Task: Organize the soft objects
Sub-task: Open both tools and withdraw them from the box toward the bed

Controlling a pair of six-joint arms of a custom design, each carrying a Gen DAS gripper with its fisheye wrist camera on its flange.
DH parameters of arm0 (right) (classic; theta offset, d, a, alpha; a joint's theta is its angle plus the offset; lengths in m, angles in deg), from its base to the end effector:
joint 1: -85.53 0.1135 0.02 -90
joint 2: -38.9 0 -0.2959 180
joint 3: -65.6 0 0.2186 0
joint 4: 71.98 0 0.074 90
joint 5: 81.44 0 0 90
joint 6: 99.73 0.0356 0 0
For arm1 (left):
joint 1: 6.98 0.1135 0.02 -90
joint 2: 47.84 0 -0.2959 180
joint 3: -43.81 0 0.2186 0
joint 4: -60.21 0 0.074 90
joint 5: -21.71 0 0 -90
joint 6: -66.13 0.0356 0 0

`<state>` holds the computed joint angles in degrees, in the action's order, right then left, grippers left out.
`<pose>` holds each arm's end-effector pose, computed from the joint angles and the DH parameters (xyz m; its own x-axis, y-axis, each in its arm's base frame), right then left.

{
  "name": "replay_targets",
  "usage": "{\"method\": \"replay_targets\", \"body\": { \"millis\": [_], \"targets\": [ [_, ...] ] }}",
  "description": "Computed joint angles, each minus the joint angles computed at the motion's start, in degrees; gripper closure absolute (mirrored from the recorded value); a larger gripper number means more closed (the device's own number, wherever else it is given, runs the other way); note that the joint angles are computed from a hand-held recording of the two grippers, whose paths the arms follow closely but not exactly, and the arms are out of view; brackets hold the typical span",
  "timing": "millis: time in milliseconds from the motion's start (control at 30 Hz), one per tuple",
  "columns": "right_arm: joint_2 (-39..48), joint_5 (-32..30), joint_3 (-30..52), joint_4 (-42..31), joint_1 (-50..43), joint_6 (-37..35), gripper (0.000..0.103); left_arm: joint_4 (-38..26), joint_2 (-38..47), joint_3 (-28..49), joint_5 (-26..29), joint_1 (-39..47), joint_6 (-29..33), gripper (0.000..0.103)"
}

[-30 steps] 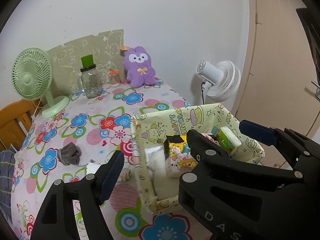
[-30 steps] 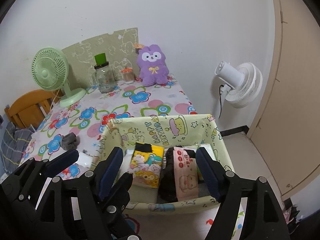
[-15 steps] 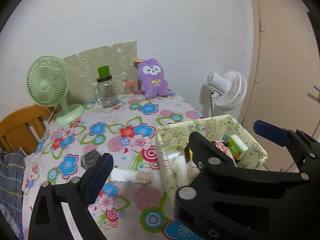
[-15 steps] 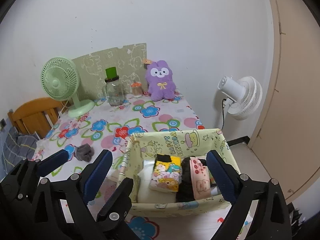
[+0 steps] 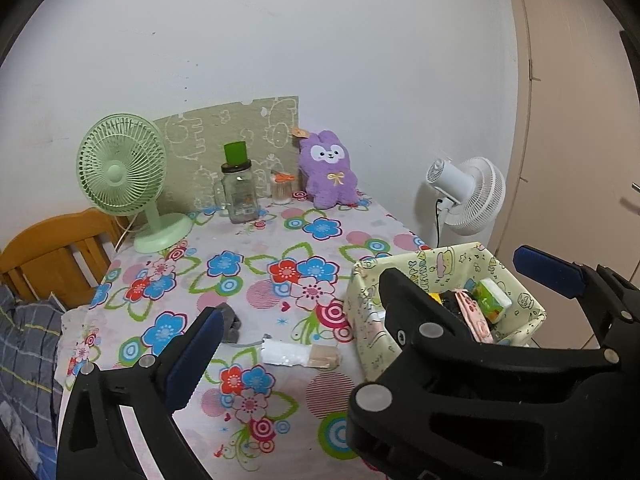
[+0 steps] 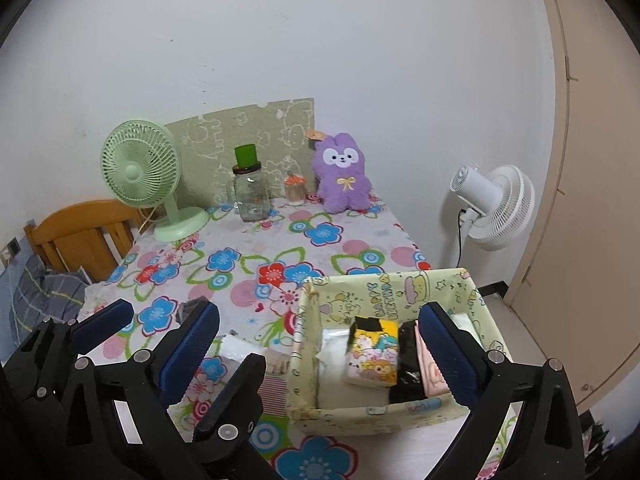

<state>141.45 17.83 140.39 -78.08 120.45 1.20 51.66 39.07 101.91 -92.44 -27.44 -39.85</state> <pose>0.3053 0.2062 0.2397 -0.5349 -0.1452 -0.8324 -0.3604 0.9302 0.0693 0.2676 -0.0843 0.2390 -0.5505 -0.0627 -0.8325 -0.1428 0.9896 0.0199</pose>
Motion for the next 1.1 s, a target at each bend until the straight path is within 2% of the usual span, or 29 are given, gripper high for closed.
{"method": "replay_targets", "body": {
  "millis": [200, 667, 1100],
  "targets": [
    [0.4, 1.9, 0.6, 0.0, 2.4, 0.9, 0.001, 1.5, -2.1, -2.6, 1.6, 2.4, 1.4, 0.002],
    [4.9, 1.8, 4.2, 0.4, 6.4, 0.7, 0.003, 4.5, -3.7, -7.2, 6.7, 9.9, 4.3, 0.003],
    [11.8, 0.7, 10.0, -1.2, 8.4, -0.7, 0.014, 7.3, 0.2, -9.1, 9.8, 16.0, 5.4, 0.009]
  ]
}}
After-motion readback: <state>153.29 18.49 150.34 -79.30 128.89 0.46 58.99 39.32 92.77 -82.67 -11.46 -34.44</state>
